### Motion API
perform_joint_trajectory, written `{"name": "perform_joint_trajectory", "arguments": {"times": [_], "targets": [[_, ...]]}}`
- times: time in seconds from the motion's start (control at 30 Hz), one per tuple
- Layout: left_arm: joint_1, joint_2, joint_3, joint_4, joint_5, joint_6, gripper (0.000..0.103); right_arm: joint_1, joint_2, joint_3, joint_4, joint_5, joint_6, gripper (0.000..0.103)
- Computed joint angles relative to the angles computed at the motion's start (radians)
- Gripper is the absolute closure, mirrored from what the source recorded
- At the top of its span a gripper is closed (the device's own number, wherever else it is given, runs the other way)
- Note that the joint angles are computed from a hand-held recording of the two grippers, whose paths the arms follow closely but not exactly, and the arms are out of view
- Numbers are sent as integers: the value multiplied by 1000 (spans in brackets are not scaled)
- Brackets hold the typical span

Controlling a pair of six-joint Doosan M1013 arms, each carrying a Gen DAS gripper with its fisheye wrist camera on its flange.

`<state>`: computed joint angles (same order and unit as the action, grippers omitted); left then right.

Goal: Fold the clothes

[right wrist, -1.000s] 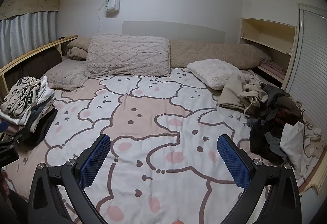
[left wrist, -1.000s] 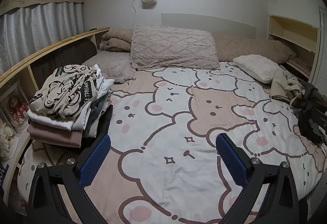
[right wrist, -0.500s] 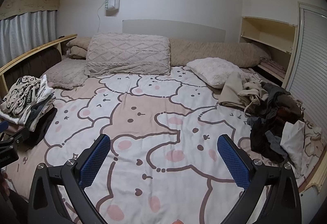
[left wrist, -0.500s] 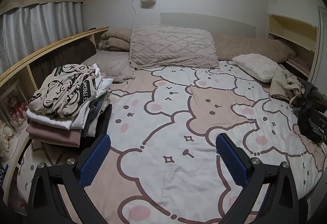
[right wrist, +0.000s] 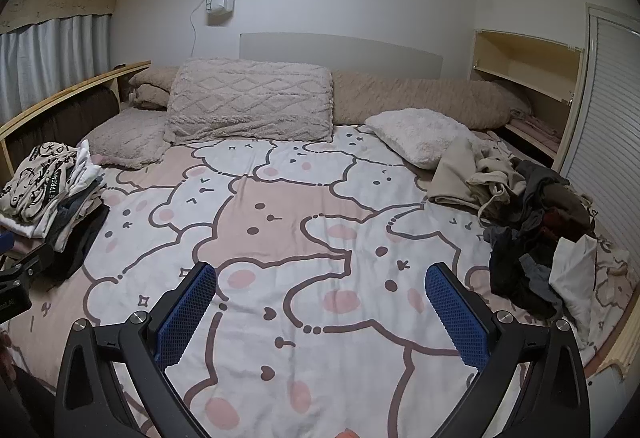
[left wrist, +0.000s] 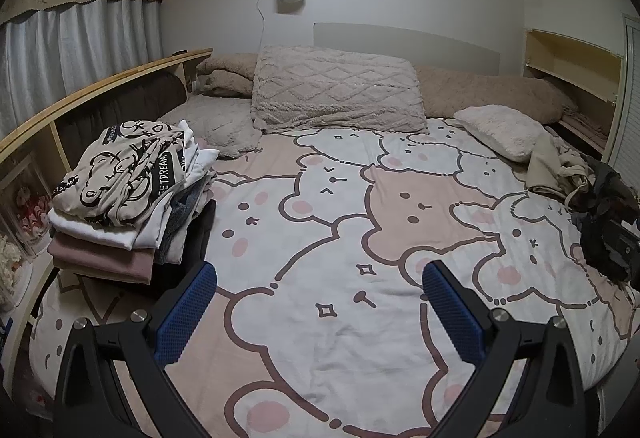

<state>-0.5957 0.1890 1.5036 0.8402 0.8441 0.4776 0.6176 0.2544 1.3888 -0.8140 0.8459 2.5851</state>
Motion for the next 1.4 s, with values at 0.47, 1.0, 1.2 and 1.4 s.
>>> {"name": "perform_joint_trajectory", "arguments": {"times": [0.47,1.0,1.2,1.4], "targets": [[5,10,1,-30,-43,19,0,-31,19,7,46,-3,-21,0],[17,60,-35,-130,-81,131,0,-136,62,58,32,66,16,0],[18,85,-61,-155,-61,163,0,-201,94,62,-104,173,130,0],[16,106,-89,-164,-30,178,0,-285,134,45,-139,255,142,23]]}}
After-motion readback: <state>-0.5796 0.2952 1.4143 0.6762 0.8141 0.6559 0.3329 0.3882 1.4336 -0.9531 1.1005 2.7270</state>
